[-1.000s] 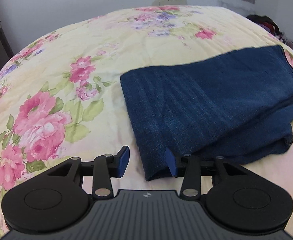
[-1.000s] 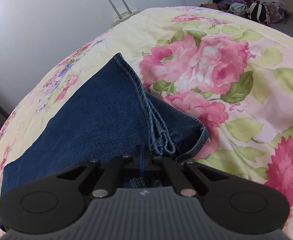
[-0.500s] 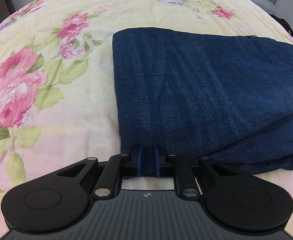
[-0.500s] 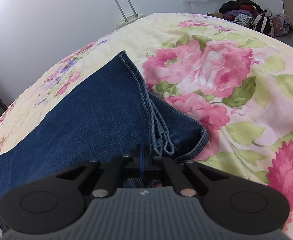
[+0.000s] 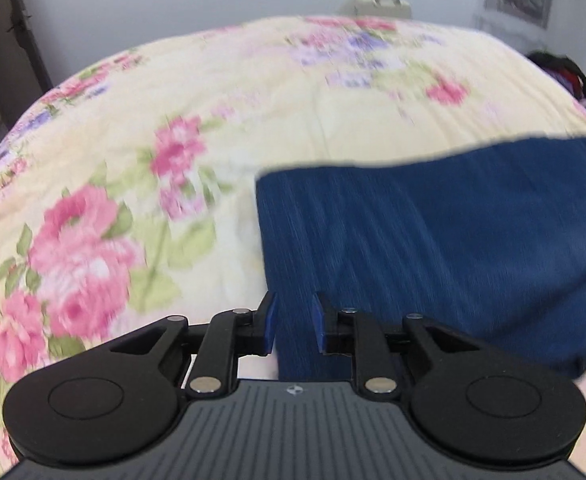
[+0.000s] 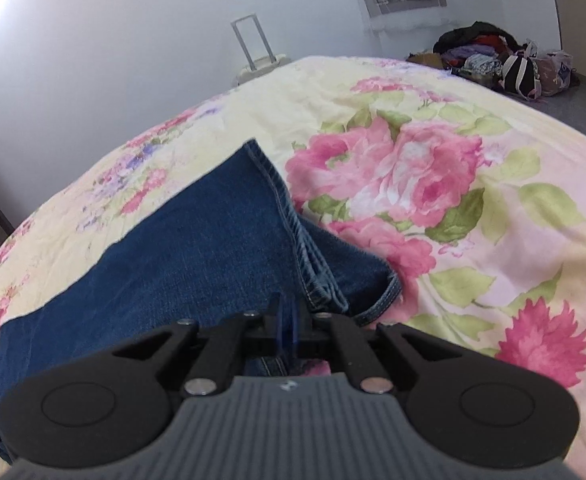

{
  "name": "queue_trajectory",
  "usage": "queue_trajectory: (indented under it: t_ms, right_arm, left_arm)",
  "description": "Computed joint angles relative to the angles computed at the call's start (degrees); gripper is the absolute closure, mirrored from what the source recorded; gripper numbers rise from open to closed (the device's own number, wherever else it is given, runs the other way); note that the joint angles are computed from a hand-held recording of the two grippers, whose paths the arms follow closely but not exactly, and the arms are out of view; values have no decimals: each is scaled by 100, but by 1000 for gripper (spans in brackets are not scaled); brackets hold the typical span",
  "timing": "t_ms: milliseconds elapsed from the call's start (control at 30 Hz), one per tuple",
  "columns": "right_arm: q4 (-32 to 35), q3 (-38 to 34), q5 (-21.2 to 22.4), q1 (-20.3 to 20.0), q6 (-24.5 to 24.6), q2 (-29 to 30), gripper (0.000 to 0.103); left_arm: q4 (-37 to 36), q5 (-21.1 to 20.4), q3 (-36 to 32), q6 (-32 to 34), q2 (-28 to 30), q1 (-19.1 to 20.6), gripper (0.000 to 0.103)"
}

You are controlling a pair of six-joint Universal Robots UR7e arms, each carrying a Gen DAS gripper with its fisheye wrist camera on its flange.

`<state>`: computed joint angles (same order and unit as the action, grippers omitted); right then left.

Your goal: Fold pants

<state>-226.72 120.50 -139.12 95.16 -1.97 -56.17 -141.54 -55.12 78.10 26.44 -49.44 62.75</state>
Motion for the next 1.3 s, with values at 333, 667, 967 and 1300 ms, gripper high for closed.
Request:
queue_trajectory:
  t_ms: [333,667,967,1300]
  right_arm:
    - [-456,933,930,-407,2575,-581,33]
    - [-641,1041,2835,-1426,3642,-483,38]
    - [-1104,1049,3458,-1710,4070,-376,73]
    - [-1326,773,2776,-1101,2586,-354,80]
  left_arm:
    - [-241,168,-1306,252,1283,109,77]
    - [-674,945,-1538,124,1776,30,74]
    - [-354,-467,-891,514,1288,-331,74]
    - [-765,-534,-950,951,1954,-588,77]
